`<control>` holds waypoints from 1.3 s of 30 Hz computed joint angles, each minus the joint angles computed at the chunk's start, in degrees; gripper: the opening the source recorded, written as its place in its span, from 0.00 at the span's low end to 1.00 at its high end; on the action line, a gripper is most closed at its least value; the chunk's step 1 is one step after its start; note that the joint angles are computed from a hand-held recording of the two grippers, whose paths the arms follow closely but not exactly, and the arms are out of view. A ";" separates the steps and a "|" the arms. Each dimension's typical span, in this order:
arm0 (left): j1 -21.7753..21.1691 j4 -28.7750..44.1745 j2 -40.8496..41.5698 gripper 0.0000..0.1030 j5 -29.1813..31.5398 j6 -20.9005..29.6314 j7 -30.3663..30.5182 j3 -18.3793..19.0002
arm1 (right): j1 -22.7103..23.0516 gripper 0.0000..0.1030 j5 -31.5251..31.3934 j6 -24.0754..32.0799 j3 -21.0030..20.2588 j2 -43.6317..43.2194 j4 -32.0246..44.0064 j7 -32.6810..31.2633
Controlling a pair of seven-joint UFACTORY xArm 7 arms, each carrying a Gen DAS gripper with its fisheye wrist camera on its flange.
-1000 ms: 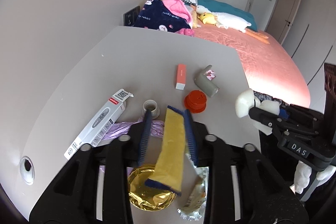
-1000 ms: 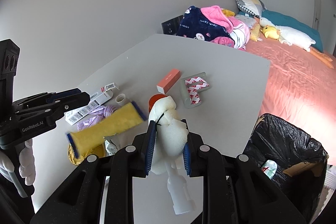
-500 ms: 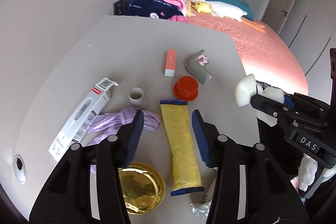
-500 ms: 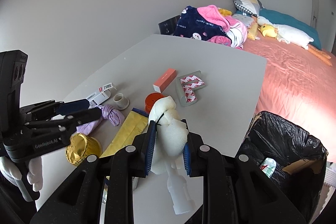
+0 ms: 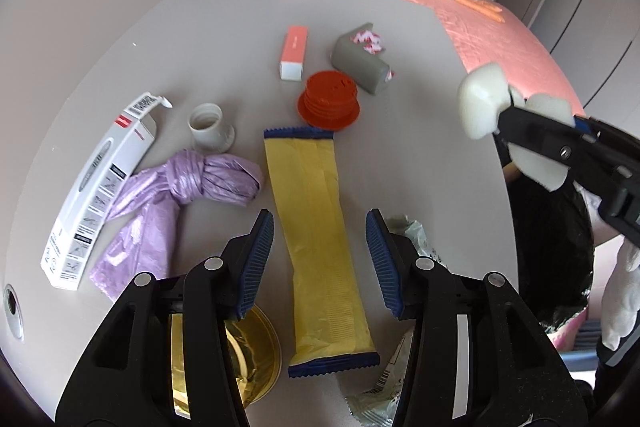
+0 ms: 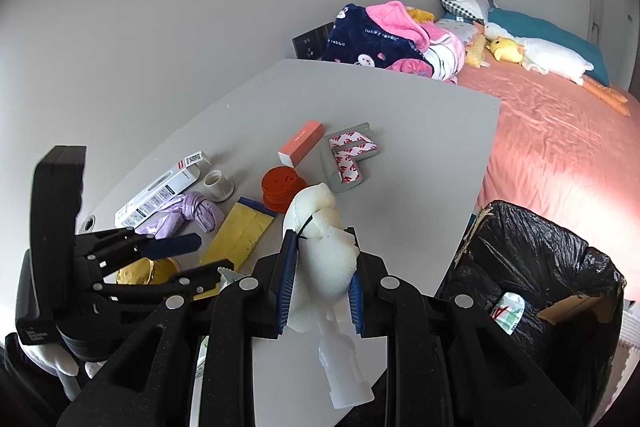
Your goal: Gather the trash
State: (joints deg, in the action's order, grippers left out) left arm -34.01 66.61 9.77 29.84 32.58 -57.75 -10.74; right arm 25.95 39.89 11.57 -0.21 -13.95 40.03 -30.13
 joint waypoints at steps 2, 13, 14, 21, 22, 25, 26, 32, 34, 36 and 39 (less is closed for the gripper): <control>-0.22 0.78 0.93 0.46 -0.33 1.11 0.45 -0.12 | 0.03 0.24 0.16 0.01 -0.08 0.00 -0.02 -0.17; -1.53 0.96 1.58 0.30 1.41 2.74 0.07 0.22 | 0.18 0.24 2.42 0.08 -1.00 -0.58 -0.52 -2.16; -1.58 1.07 1.65 0.27 1.73 2.83 -0.03 0.29 | 0.22 0.24 2.66 0.07 -1.11 -0.74 -0.63 -2.43; -1.76 1.76 -0.32 0.22 5.39 5.23 -4.48 0.63 | 0.08 0.24 3.09 -0.01 -1.91 -2.30 -1.40 -3.00; -1.64 2.02 -0.65 0.22 5.84 5.53 -4.74 0.49 | 0.04 0.24 3.08 -0.04 -2.10 -2.70 -1.60 -3.03; -1.37 3.20 -1.31 0.22 7.06 5.88 -5.23 -0.07 | -0.04 0.24 2.98 -0.18 -2.89 -3.83 -2.24 -3.05; -1.35 3.73 -1.27 0.22 7.42 5.88 -5.28 -0.25 | -0.10 0.24 2.87 -0.18 -3.17 -4.21 -2.46 -2.96; -2.62 9.14 1.32 0.21 8.82 6.75 -3.99 -0.75 | -0.90 0.24 1.02 -0.30 -4.72 -6.97 -4.31 -1.75; -3.42 11.01 2.51 0.21 8.78 6.59 -3.41 -0.68 | -1.33 0.24 0.00 -0.42 -5.24 -8.14 -5.13 -1.05; -4.46 13.31 4.06 0.21 8.64 6.54 -2.53 -0.55 | -1.69 0.24 -1.05 -0.49 -5.91 -9.15 -5.83 -0.31; -6.23 16.81 6.49 0.22 8.15 6.57 -0.83 -0.15 | -2.49 0.24 -2.80 -0.59 -7.07 -10.87 -7.02 0.85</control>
State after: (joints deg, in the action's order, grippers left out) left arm -40.24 83.42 16.26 38.00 39.15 -58.57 -10.89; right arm 23.46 37.09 10.98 -7.28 -24.83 33.02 -29.28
